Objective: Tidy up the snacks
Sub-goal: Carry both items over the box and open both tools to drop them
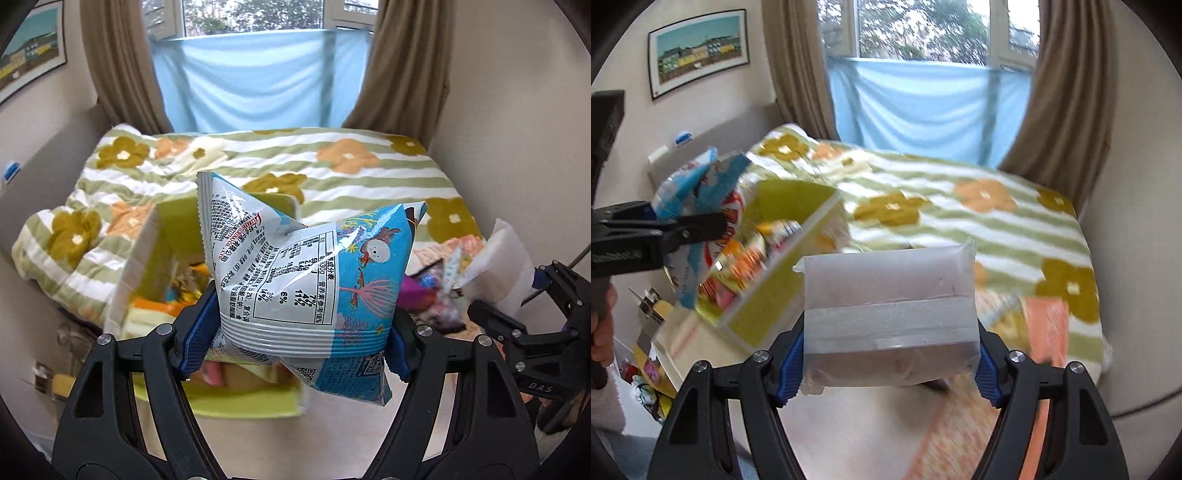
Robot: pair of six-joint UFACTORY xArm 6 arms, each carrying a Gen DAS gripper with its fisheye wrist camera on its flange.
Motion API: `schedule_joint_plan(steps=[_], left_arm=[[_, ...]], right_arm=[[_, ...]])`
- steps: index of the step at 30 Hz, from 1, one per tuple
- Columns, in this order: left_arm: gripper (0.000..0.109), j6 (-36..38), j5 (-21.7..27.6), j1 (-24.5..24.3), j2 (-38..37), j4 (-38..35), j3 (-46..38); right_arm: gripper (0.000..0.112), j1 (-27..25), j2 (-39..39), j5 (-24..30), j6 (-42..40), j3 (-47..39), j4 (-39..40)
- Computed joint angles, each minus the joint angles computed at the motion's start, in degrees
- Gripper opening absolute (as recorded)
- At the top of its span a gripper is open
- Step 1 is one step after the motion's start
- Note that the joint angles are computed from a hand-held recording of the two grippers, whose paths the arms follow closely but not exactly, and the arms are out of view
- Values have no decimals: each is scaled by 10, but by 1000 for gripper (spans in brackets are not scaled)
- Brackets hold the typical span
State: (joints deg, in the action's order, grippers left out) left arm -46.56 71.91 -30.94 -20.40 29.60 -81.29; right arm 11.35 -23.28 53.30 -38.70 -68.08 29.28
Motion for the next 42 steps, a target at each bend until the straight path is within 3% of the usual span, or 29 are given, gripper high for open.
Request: schedule_joint_plan(steps=[9, 16, 20, 24, 42], left_arm=[[73, 219, -62, 221, -3, -142, 24], [74, 371, -98, 329, 71, -257, 8], [80, 411, -106, 351, 109, -289, -7], [102, 437, -102, 368, 132, -327, -13], [102, 387, -115, 395, 35, -322, 87]], right_arm=[[71, 144, 121, -52, 181, -116, -82], [71, 210, 213, -60, 306, -191, -154], [71, 228, 240, -45, 361, -211, -190], [71, 238, 260, -32, 392, -224, -215], [73, 250, 287, 1, 323, -240, -177]])
